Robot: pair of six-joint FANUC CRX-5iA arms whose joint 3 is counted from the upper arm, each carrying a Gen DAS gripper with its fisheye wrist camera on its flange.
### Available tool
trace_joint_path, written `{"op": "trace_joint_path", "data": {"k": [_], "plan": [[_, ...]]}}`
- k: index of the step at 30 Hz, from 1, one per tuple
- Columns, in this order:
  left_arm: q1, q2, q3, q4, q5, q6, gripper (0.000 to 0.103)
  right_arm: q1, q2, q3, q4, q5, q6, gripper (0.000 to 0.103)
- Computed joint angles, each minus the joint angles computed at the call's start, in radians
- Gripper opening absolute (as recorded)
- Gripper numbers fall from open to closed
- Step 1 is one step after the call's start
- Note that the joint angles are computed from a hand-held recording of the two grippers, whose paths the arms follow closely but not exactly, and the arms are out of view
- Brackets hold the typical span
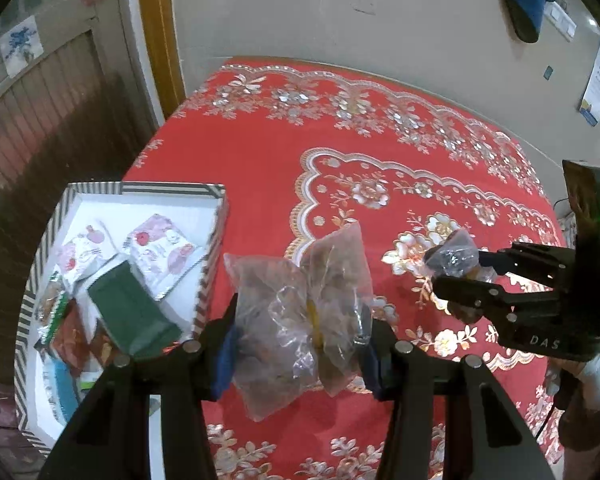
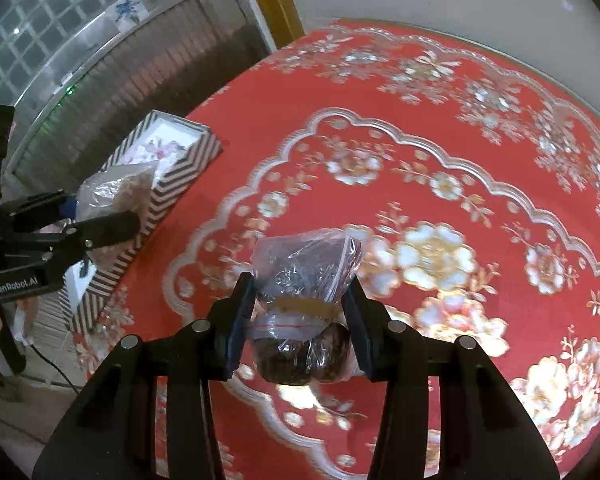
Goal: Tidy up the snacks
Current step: 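Carry both clear snack bags over the tray with both grippers, then lower both clear snack bags into the tray and open both grippers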
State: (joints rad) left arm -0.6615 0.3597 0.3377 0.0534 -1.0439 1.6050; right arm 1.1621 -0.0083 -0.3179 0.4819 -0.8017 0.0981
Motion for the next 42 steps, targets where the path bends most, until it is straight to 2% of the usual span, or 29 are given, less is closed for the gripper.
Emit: {"op": "trace_joint_path", "data": {"k": [11,22,33,42], "plan": [[0.06,-0.092,-0.09,-0.029,0.039,0.024,0.053,-0.009,0.15,0.197,-0.027,0.008,0.125,0.044],[0.132,-0.163,-0.154,-0.079,0.042,0.088,0.053,-0.043,0.319,0.455,-0.13,-0.007,0.359,0.044],[0.2,-0.214,-0.218,-0.127,0.029,0.164,0.053,-0.074,0.535,0.789,-0.277,-0.097,0.616,0.044],[0.229,-0.216,-0.249,-0.135,0.026,0.195,0.053,-0.082,0.657,0.968,-0.321,-0.203,0.702,0.044]]}}
